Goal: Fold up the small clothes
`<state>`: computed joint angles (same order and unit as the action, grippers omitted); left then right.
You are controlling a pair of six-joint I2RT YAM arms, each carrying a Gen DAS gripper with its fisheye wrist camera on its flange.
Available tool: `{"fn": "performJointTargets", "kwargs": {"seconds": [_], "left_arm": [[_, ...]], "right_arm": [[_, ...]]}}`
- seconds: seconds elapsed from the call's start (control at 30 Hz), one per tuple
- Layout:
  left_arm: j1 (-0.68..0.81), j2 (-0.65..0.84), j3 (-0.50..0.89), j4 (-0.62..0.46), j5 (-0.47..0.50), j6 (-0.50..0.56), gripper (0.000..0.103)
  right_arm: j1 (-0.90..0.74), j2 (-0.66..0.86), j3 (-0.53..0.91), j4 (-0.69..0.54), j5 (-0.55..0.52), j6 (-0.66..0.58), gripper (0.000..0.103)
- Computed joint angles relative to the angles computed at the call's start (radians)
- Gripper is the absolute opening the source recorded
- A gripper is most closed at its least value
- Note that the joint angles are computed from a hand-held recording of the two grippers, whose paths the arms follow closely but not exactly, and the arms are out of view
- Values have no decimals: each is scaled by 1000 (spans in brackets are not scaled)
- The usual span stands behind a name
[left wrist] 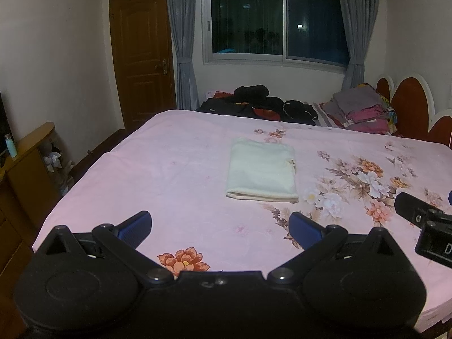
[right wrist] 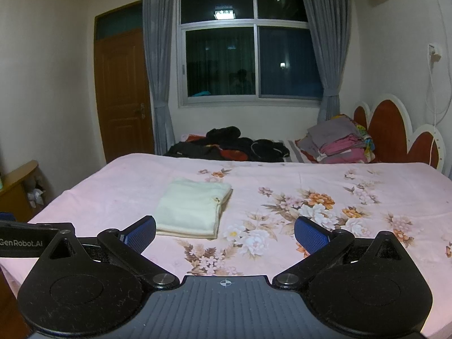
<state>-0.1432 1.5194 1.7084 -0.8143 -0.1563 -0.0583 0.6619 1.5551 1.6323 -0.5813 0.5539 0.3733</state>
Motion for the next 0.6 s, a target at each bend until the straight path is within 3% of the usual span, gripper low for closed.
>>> {"fn": "performJointTargets", "kwargs": {"seconds": [0.6], "left_arm": [[4, 6, 13, -15, 6, 0, 103]], "right_arm": [[-4, 1, -8, 14, -9, -6, 103]]}}
